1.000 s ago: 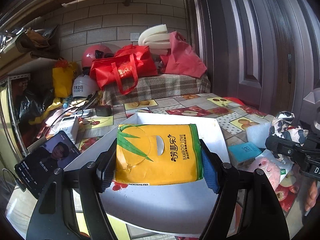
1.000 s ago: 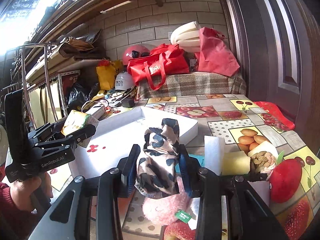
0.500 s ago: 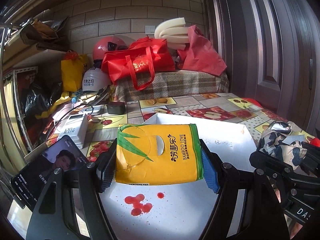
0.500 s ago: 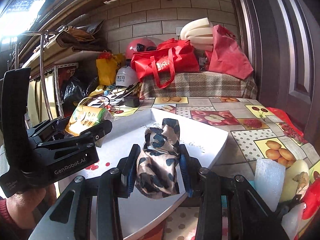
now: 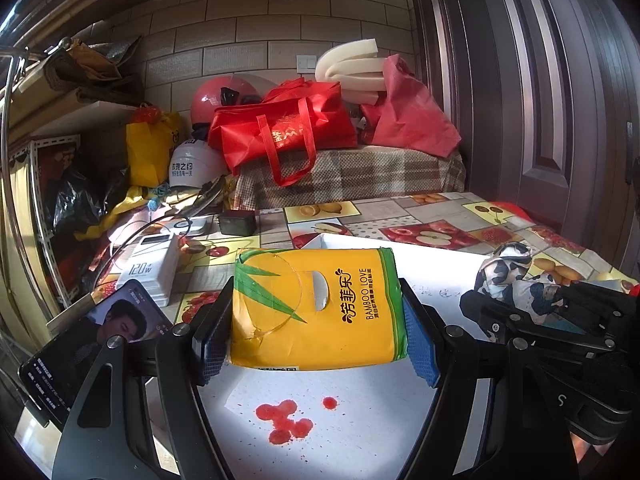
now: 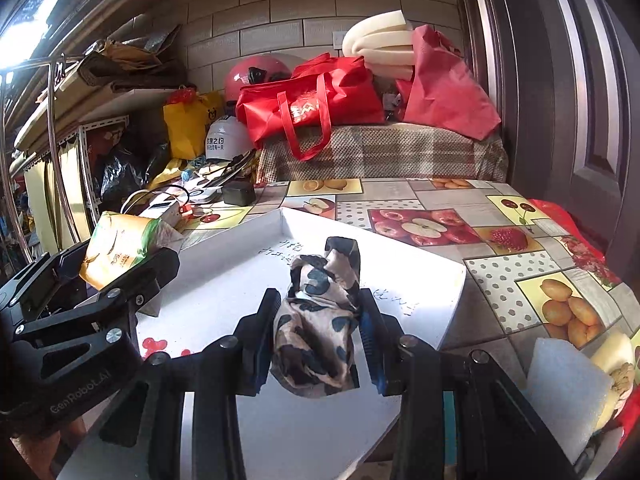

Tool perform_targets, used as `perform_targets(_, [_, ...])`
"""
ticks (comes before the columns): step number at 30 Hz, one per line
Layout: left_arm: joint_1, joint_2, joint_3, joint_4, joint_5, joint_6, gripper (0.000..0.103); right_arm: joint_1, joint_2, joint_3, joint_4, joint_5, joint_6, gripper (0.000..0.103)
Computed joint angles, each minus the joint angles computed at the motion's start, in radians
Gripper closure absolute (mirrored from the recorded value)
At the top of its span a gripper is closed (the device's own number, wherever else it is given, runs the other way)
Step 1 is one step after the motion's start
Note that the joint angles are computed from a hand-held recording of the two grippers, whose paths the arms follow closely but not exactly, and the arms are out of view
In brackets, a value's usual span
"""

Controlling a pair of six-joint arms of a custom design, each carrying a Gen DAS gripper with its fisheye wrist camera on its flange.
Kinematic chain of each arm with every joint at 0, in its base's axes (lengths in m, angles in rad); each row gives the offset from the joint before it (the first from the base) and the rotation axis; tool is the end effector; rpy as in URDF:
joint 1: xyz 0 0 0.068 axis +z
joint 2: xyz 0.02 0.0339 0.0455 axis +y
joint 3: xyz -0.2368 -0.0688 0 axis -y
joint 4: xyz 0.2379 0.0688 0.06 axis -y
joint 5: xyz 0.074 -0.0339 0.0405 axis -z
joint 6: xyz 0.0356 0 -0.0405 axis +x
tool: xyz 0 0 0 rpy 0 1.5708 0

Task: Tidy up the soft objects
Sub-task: 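Open the left gripper over the tray while the right releases the cloth beside it, then grasp the white foam sheet with the right gripper while the left grasps the pink fluffy ball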

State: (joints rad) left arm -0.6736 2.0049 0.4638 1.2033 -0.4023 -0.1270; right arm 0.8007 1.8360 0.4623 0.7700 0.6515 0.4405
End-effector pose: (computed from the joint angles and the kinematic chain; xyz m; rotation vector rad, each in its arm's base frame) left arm 0.2333 -0.1684 0.0569 0.2439 1.8681 -0.1648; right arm 0.2047 0.1800 0.0624 -0.0093 2.0397 0.0614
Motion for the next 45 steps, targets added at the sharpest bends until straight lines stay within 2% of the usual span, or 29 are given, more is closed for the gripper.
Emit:
perform_targets(2, [-0.001,0.007,-0.011,0.034,0.0,0.004,0.029,-0.021,0.003,0.026,-0.058,-0.029,0.019,0.063])
perform_targets(7, [-0.008,0.009,-0.013,0.045,-0.002,0.007,0.025,-0.029,0.001,0.02,-0.059,-0.044,0.031,0.061])
perform_targets(8, [-0.007,0.006,-0.01,0.032,0.0,0.001,0.019,-0.031,0.003,0.029,-0.072,-0.053,0.027,0.053])
perform_targets(9, [-0.002,0.003,-0.008,0.025,0.002,-0.008,0.014,-0.032,0.006,0.041,-0.095,-0.052,0.03,0.038])
perform_targets(10, [0.006,-0.001,-0.008,0.016,0.013,-0.021,0.01,-0.035,0.009,0.054,-0.119,-0.052,0.037,0.029])
perform_targets(11, [0.017,-0.006,-0.005,0.0,0.026,-0.036,0.001,-0.042,0.012,0.065,-0.141,-0.058,0.047,0.016])
perform_targets(14, [0.041,-0.03,0.021,-0.095,0.04,-0.079,0.0,-0.076,0.014,0.066,-0.153,-0.106,0.069,0.014])
perform_targets(18, [0.046,-0.038,0.041,-0.151,0.036,-0.096,0.0,-0.127,0.015,0.053,-0.149,-0.191,0.109,0.014])
perform_targets(19, [0.039,-0.038,0.044,-0.158,0.024,-0.091,0.0,-0.122,0.014,0.052,-0.151,-0.186,0.109,0.014])
perform_targets(23, [-0.003,-0.021,0.06,-0.159,-0.042,-0.038,0.0,-0.075,0.025,0.117,-0.307,-0.137,0.085,0.014])
perform_targets(25, [-0.02,-0.015,0.065,-0.155,-0.065,-0.015,0.0,-0.065,0.012,0.101,-0.318,-0.121,0.097,0.014])
perform_targets(28, [-0.027,-0.011,0.077,-0.171,-0.069,-0.018,0.0,-0.086,-0.022,0.038,-0.253,-0.15,0.106,0.014])
perform_targets(31, [-0.012,-0.011,0.097,-0.205,-0.023,-0.067,0.0,-0.096,-0.034,0.02,-0.247,-0.139,0.134,0.014])
perform_targets(34, [-0.013,-0.01,0.111,-0.229,-0.034,-0.081,0.0,-0.097,-0.043,-0.002,-0.217,-0.133,0.146,0.014])
perform_targets(36, [-0.009,-0.008,0.074,-0.153,-0.025,-0.086,0.0,-0.097,-0.063,-0.069,-0.098,-0.15,0.133,0.014])
perform_targets(40, [-0.026,0.013,-0.015,0.059,-0.05,-0.07,0.0,-0.029,-0.092,-0.225,0.179,-0.086,0.111,0.014])
perform_targets(43, [-0.053,-0.002,-0.023,0.037,-0.044,-0.06,0.0,0.043,-0.122,-0.276,0.213,-0.051,0.092,0.013])
perform_targets(44, [-0.068,-0.006,-0.029,0.043,-0.05,-0.052,0.0,0.062,-0.14,-0.29,0.21,-0.045,0.084,0.01])
perform_targets(45, [-0.08,-0.007,-0.035,0.048,-0.054,-0.046,0.0,0.083,-0.153,-0.309,0.22,-0.031,0.076,0.0])
